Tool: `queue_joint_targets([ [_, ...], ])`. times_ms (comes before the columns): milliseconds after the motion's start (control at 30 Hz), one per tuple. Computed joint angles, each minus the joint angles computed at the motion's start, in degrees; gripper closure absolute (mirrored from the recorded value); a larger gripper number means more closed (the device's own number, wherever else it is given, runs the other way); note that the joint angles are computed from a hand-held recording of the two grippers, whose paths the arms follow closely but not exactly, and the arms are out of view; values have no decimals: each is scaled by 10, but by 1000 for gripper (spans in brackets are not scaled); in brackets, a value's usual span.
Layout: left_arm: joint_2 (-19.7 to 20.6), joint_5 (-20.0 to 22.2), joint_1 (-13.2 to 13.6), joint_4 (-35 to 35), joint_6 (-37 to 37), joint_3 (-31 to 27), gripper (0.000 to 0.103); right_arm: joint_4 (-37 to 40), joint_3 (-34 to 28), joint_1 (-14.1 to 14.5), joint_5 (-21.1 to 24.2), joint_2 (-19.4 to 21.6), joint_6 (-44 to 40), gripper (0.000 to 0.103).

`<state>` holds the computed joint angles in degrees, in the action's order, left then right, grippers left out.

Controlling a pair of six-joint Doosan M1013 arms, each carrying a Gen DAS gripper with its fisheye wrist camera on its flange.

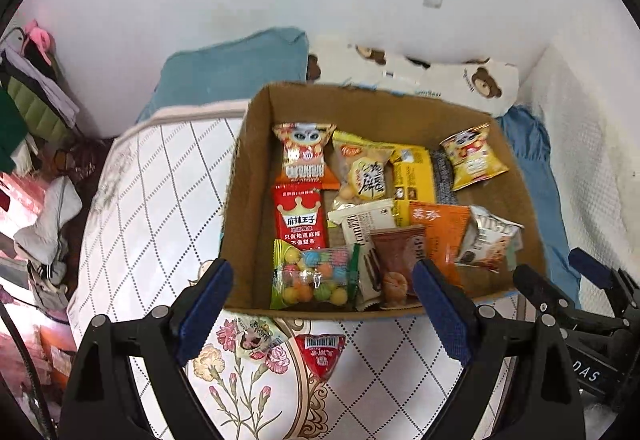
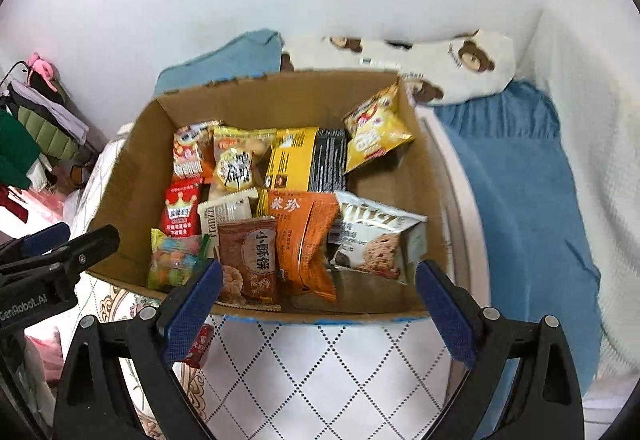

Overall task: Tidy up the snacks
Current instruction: 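Withdraw both tools from the box toward the last snacks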

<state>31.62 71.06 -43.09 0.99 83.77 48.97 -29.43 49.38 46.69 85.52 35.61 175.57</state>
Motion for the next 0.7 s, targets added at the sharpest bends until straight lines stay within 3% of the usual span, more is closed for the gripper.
queue_joint_targets([
  [400, -85, -93, -8, -5, 4, 90, 11, -93, -38, 55, 56, -6, 19, 4],
  [700, -117, -125, -10, -7, 9, 124, 11, -136, -69, 82, 84, 1, 29, 4],
])
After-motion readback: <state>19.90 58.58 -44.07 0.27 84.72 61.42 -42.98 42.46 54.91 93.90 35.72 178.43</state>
